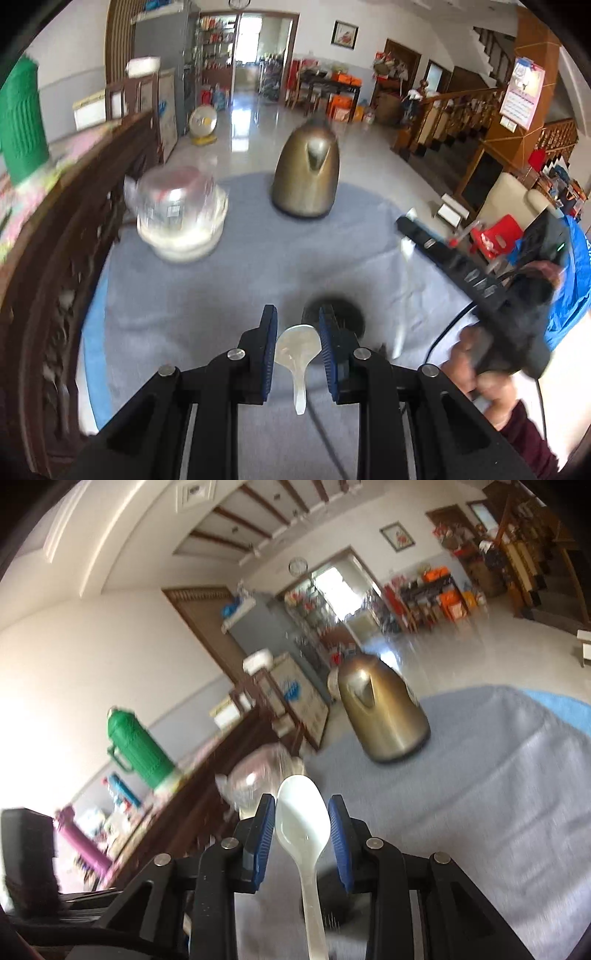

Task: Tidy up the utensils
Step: 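Lift both spoons and drop them into the grey holder with both tools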

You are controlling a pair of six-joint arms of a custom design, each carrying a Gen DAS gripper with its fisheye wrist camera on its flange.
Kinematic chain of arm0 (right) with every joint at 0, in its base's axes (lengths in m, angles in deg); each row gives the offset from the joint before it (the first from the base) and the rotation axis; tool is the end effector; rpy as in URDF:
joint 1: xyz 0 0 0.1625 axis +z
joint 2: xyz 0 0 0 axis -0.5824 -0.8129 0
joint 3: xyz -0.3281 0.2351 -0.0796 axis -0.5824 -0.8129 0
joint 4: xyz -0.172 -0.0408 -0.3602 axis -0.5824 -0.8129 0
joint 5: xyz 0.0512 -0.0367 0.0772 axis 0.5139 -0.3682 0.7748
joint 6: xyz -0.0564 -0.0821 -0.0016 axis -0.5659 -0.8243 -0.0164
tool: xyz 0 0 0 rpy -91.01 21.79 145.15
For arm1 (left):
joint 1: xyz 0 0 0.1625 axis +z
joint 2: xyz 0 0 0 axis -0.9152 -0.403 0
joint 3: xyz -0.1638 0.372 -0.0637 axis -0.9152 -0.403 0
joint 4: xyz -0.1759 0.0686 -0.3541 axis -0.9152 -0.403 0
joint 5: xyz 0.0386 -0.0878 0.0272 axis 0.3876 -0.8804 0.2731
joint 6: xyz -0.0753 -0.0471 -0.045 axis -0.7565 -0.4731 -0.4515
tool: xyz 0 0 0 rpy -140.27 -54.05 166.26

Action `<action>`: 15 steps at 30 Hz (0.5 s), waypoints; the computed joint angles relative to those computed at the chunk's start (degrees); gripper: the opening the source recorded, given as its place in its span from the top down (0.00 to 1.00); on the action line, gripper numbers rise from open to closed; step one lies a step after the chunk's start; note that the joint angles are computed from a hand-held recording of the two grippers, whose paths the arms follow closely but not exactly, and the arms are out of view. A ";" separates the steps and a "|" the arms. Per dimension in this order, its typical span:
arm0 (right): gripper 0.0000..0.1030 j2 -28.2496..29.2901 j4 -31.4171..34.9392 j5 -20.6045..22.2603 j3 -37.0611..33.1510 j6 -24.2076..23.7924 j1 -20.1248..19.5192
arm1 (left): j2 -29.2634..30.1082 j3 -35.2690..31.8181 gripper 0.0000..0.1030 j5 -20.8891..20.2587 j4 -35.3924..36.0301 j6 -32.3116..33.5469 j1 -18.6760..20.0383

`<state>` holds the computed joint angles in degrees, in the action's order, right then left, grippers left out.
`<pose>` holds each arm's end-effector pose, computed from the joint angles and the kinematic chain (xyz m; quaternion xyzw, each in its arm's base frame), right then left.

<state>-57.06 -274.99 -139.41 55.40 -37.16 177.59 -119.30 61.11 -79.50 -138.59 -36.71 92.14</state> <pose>0.4540 -0.2798 0.1263 0.0510 -0.8548 0.5107 0.0764 -0.2105 -0.3195 0.3988 0.2768 0.9026 -0.2458 0.2197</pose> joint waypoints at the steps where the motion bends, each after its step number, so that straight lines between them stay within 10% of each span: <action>1: 0.69 1.03 -2.11 -0.12 -1.17 -1.50 -0.62 | 1.52 -0.90 0.77 0.35 -2.47 1.30 0.46; 15: 0.69 9.83 -11.53 -1.50 -5.78 -5.00 -6.58 | 9.76 6.80 0.76 -2.73 -32.93 8.86 10.11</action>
<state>-47.23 -286.52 -140.91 49.62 -42.16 171.01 -109.54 67.92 -82.24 -171.52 -27.85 102.25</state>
